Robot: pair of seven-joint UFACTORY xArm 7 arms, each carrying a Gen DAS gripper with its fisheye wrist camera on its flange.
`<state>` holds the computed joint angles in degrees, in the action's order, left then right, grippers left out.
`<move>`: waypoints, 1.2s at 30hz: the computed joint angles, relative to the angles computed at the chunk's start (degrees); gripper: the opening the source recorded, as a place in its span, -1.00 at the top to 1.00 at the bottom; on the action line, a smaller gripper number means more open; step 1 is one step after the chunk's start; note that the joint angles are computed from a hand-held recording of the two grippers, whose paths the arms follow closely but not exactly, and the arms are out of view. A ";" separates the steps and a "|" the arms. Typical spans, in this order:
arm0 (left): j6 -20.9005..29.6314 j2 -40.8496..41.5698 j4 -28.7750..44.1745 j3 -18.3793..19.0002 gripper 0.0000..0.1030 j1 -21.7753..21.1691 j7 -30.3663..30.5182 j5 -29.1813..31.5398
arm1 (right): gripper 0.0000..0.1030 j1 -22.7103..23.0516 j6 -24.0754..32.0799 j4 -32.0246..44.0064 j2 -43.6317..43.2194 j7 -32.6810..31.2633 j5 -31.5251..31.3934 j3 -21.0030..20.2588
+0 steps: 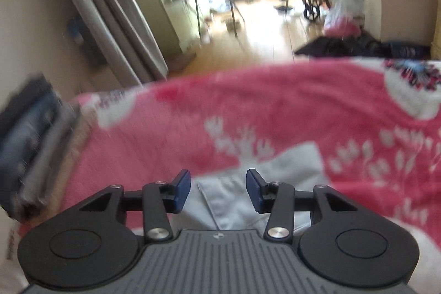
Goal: Fold clothes
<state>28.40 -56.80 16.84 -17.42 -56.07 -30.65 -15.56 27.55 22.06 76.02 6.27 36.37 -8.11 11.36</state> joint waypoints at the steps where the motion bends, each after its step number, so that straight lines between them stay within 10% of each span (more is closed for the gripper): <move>1: 0.01 -0.14 -0.03 0.02 -0.02 -0.04 -0.07 -0.03 | 0.06 -0.65 -1.06 -1.26 -1.71 -0.90 1.79 0.03; 11: 7.62 -5.20 0.33 -0.52 -0.06 0.83 -1.62 0.12 | 0.06 -3.68 2.98 -21.61 -37.79 -15.39 17.86 -2.81; 17: 11.98 -10.00 0.44 -2.84 -0.21 1.87 -3.75 0.31 | -0.51 -4.85 24.39 -33.18 -68.43 -14.27 14.44 0.86; 21: 14.48 -10.27 1.15 -3.10 -0.33 2.01 -4.81 -0.60 | -0.50 -0.59 42.85 -36.08 -80.15 -15.07 15.17 7.45; 29: 18.39 -10.56 3.45 -5.88 -0.89 2.72 -7.18 -1.50 | 0.05 11.77 57.34 -38.21 -79.22 -24.59 19.48 20.95; 32: 17.45 -10.78 3.84 -7.27 -0.91 2.29 -6.64 -0.58 | 0.93 11.60 59.65 -39.16 -78.36 -23.76 19.63 19.70; 36: 16.28 -10.00 4.01 -7.71 -0.91 1.92 -6.69 -0.28 | 0.98 8.13 57.08 -41.77 -83.06 -18.97 20.60 13.75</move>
